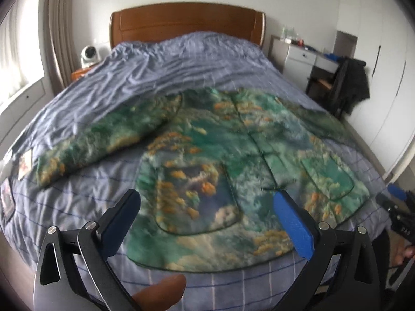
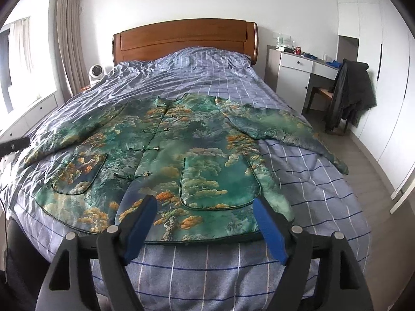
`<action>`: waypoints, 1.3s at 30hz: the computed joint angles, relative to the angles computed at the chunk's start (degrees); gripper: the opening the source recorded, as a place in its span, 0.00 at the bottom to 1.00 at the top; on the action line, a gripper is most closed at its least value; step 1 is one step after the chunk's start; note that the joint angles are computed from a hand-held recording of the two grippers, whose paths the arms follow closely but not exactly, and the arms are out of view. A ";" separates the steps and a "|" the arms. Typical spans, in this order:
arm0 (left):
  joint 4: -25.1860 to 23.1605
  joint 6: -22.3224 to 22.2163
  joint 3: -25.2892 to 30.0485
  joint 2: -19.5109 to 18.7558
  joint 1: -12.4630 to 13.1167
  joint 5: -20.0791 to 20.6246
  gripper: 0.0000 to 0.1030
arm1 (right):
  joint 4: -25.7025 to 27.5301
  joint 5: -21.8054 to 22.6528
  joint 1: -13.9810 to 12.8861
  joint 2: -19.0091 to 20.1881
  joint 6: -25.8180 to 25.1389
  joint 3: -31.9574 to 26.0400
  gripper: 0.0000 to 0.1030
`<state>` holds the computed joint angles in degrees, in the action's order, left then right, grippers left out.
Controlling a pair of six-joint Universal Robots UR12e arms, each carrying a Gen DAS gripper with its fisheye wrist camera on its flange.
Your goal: Fold large clothes
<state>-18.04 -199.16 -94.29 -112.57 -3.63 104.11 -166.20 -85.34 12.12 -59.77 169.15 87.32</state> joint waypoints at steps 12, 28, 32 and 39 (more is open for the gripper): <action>4.11 0.85 -0.03 -2.46 -3.32 13.49 1.00 | -0.88 -0.20 -0.36 -0.13 2.10 0.17 0.79; -1.44 -1.46 -1.00 -0.96 -1.74 3.53 1.00 | -1.98 -0.17 0.70 -0.27 -3.72 1.20 0.79; -1.13 -1.61 -1.14 -0.99 -1.90 4.09 1.00 | -1.41 -0.38 0.28 -0.22 -2.01 0.95 0.79; -0.15 -2.26 -1.50 -0.81 -1.21 0.57 1.00 | -3.14 -0.29 -0.30 -0.18 -0.39 1.11 0.79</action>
<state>-18.20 -201.42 -95.79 -113.38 -4.85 104.68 -169.33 -85.62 11.83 -59.95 168.76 88.43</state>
